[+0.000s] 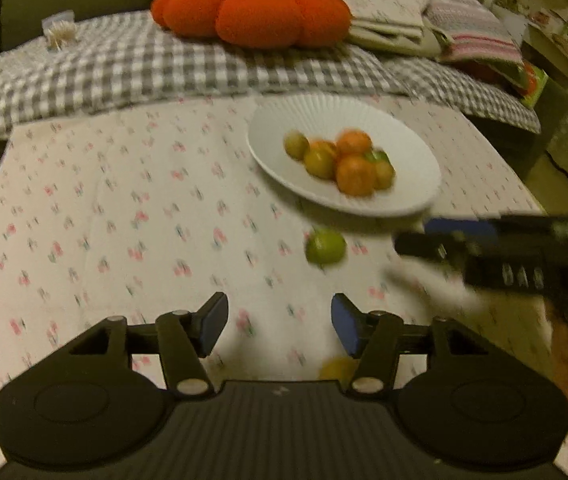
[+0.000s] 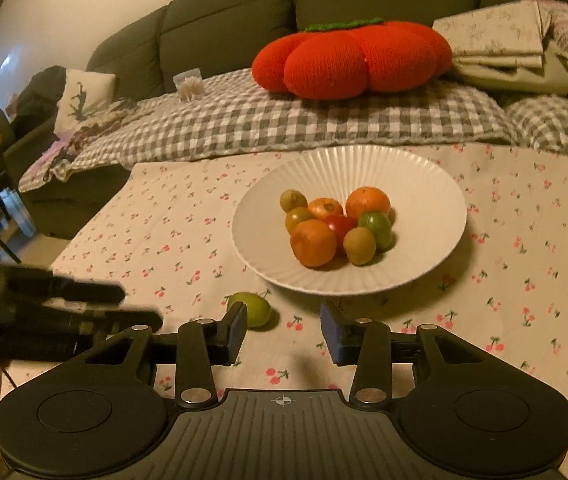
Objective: Organize fruits
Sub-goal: 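Move both tools toward the last green and yellow fruits on the cloth, then grasp the yellow fruit with the left tool while the right tool grasps the green fruit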
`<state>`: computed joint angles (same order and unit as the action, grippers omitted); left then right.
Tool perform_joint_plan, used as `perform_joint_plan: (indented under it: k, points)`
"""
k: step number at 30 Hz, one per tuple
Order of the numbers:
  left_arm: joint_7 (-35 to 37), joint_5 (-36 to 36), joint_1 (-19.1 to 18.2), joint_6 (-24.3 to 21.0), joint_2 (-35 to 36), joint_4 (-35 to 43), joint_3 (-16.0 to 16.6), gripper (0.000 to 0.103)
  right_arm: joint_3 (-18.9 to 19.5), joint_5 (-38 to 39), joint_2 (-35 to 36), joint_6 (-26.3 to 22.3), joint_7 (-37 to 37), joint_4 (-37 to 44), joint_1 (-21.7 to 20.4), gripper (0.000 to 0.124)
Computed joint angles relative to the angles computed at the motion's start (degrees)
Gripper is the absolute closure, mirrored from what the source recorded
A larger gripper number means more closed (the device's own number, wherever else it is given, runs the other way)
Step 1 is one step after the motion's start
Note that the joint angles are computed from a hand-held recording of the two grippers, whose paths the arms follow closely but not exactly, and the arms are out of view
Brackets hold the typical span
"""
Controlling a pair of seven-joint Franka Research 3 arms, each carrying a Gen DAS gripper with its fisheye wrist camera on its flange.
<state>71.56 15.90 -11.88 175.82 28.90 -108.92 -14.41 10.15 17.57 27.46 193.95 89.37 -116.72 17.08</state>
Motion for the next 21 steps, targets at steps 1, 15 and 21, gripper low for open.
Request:
perform_joint_plan:
  k: [1,15,21]
  points:
    - [0.80,-0.43,1.20,-0.03,-0.30,-1.05,-1.47,0.045,1.08,-0.43,-0.06,-0.22,0.16,-0.18,-1.10,0.082]
    - [6.86,-0.29,4.72,6.25,0.93,-5.95,-6.59,0.045,5.39,-3.97,0.44,-2.19,-0.26,-0.26,-4.93,0.048]
    - [5.74,2.05,0.28,7.61,1.50,-5.57,-1.64,0.062,4.05,-2.72,1.36,-3.22,-0.79,1.12,-3.61,0.048]
